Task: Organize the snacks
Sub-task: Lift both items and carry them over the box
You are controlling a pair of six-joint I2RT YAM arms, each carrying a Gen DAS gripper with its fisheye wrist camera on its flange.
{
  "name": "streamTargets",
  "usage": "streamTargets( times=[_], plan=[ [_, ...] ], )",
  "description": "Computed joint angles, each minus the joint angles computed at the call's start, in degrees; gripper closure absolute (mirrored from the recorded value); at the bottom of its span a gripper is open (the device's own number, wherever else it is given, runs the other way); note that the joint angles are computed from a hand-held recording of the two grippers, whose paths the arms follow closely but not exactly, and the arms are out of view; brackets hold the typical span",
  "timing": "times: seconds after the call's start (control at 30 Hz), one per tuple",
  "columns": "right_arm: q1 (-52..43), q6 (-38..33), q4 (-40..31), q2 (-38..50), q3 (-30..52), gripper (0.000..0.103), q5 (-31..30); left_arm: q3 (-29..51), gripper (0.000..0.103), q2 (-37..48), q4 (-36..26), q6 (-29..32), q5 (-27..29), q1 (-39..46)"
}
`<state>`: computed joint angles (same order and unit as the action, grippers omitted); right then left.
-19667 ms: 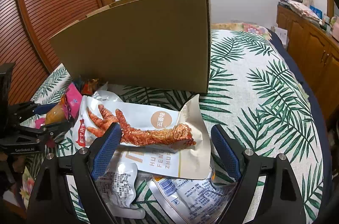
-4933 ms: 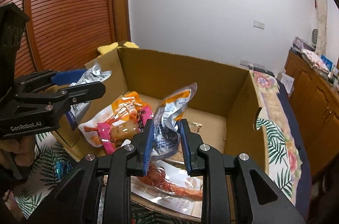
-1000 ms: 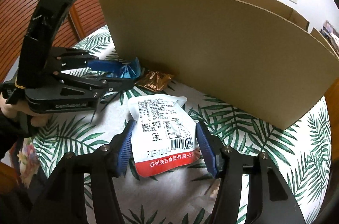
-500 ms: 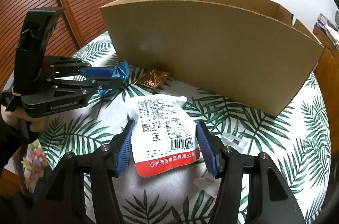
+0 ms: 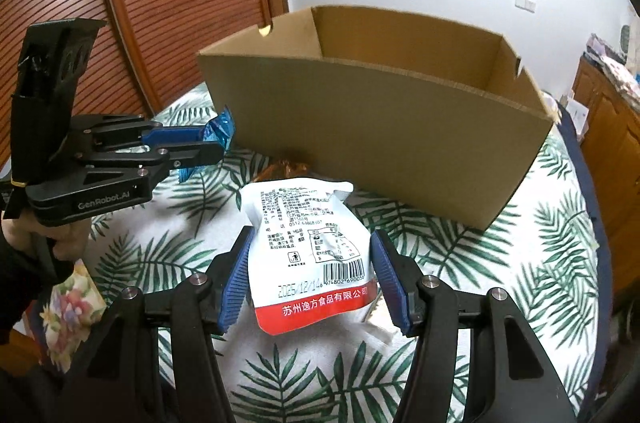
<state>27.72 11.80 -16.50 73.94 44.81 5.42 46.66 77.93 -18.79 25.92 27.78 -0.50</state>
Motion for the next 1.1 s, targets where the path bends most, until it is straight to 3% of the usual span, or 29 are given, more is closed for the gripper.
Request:
streamTargets(
  times=[0.27,0.63,1.1],
  plan=[
    [0.87,-1.09,-2.16,-2.67,2.50,0.044,2.86,0.16,0.083,-4.55,2.89,-4.59,2.53,1.27],
    [0.36,-3.43,-3.17,-4.09,7.30,0.044,4.71,4.23,0.083,-4.21,3.60,-7.50,3.66,1.60],
    [-5.80,-9.49,1.31,4.39,14.85,0.043,1.25,13.10,0.083,7.47,9.88,-11.35,-0.25,-2.24]
  ],
)
